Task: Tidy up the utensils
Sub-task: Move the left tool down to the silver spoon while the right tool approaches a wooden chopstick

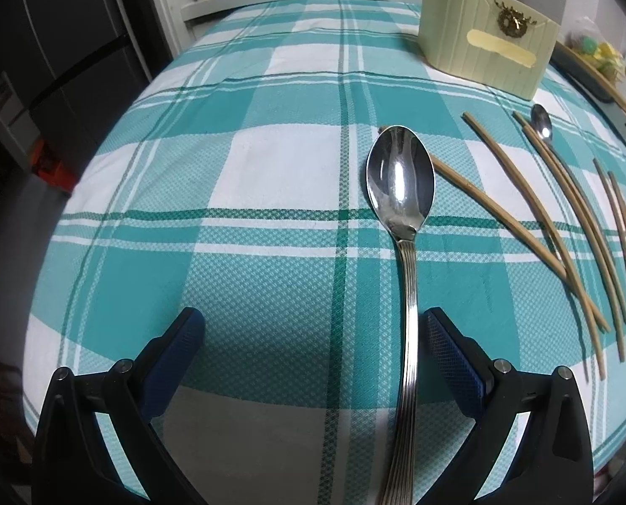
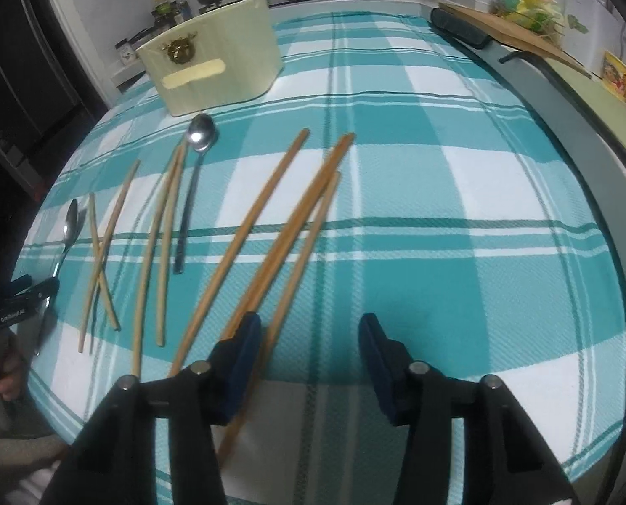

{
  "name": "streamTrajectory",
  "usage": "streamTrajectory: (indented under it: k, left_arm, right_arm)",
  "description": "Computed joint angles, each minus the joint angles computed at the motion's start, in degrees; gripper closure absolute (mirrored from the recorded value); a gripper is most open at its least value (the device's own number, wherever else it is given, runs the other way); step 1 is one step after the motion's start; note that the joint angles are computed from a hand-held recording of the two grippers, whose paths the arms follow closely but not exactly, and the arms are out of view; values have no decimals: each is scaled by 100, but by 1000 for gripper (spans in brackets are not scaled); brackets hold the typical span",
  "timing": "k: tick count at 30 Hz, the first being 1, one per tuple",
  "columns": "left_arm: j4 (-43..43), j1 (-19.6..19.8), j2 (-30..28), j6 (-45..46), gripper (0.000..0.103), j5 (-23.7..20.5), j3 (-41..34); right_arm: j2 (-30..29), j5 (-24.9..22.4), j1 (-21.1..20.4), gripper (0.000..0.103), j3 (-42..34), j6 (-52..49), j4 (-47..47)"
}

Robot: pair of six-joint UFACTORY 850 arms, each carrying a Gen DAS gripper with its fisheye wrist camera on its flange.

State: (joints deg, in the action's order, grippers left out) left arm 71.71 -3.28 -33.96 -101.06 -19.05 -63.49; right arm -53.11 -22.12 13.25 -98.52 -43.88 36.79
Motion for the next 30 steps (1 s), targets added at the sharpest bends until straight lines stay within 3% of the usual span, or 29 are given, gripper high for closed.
streamTrajectory:
  k: [1, 4, 8, 10, 12, 13, 14, 28, 30]
  left_arm:
    - [-2, 10, 5, -7, 0, 31, 6]
    - [-61, 22, 25, 113, 0, 79, 32]
    - [25, 61, 70, 126, 0, 192, 100]
    - [-76, 93, 56, 295, 0, 261, 71]
    - [-378, 122, 17, 708, 0, 321, -11]
    - [-551, 127, -14, 937, 0, 310, -76]
    - [-681, 128, -41, 1095, 0, 281, -133]
    - [-1647, 62, -756, 2544, 1, -411, -1353]
    - [-1814, 95, -791, 2815, 13, -273, -1439]
  right_arm:
    - [-73, 39, 56, 74, -75, 102, -237]
    - [-52, 496, 211, 89, 2, 906, -1447]
    - [18, 538, 162, 93, 78, 2250, -2733]
    - [50, 429, 112, 87, 93, 2450, -2960]
    - [28, 192, 27, 78, 15, 2040, -2448]
    - [16, 105, 0, 66, -12, 1929, -2284]
    - [-37, -26, -23, 62, -112, 1885, -2202]
    - [-1052, -1317, -100, 61, -1982, 2037, -2061]
    - [-1398, -1535, -86, 61, -2600, 2186, -2136]
